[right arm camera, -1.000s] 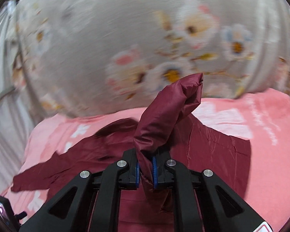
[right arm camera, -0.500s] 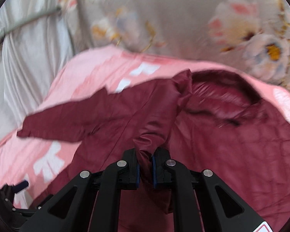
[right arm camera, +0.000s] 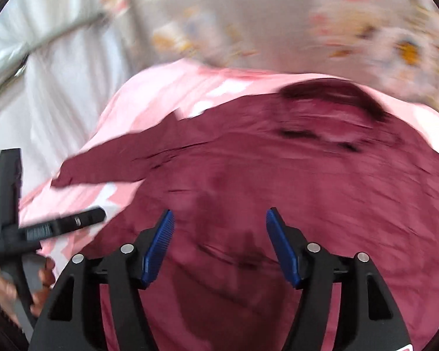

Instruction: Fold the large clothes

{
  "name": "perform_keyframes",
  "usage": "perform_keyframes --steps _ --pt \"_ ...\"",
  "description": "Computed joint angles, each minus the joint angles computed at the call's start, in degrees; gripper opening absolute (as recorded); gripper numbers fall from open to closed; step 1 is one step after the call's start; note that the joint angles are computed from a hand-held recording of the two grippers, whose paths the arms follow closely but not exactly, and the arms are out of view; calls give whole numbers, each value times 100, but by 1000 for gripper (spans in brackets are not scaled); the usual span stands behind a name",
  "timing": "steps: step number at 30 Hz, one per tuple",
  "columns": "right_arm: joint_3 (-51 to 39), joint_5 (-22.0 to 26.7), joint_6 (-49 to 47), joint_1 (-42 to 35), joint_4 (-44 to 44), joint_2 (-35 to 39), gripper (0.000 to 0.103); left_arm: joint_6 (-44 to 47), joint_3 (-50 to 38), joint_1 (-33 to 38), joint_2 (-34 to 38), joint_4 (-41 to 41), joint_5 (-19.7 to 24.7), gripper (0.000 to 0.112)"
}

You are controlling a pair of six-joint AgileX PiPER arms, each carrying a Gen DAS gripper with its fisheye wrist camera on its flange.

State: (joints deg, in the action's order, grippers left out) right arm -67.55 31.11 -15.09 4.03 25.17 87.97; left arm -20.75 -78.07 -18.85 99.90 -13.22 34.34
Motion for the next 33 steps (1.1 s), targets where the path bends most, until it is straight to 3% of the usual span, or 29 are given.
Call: perform_keyframes --steps 4,10,12,13,14,16,18,20,23,26,28,31,33 --pt "557 249 -379 -1526 562 -432 64 1330 -1286 152 1059 -2048 960 98" --pt "536 912 -1189 -3922 2233 348 66 1137 -2854 -26 2295 -2606 1545 96" --pt "390 1149 -1473 -4349 2779 707 65 784 -3180 -88 2476 -2383 1626 84" --pt "252 1302 -1623 -4509 3062 940 64 656 -3374 -135 2555 -2180 1656 65" --pt "162 1342 -1654 -4552 3185 1069 61 515 -3694 -187 2677 -1877 1796 40" --pt "-231 1323 -1465 -4528 3176 1422 46 246 -4187 -250 2846 -1377 2018 17" --pt "-622 1322 -1206 -4462 3053 1656 7 171 -4474 -247 2896 -1143 2077 9" --pt "-596 1220 -1515 -4516 3423 1502 4 75 -4573 -334 2738 -654 1891 7" --pt "-67 781 -2576 -4402 4046 787 2 -25 -4024 -489 2279 77 1247 7" --pt "73 -80 -1933 -3906 2743 823 2 -154 -4417 -650 2783 588 1600 7" --pt "-56 -98 -1002 -3754 1750 1145 2 -216 -4648 -717 3185 701 1813 7" --pt "-129 61 -829 -3791 1500 1323 2 -101 -3617 -714 2842 651 874 8" --pt "-200 29 -419 -3656 969 1289 3 119 -3382 -596 2711 317 762 9"
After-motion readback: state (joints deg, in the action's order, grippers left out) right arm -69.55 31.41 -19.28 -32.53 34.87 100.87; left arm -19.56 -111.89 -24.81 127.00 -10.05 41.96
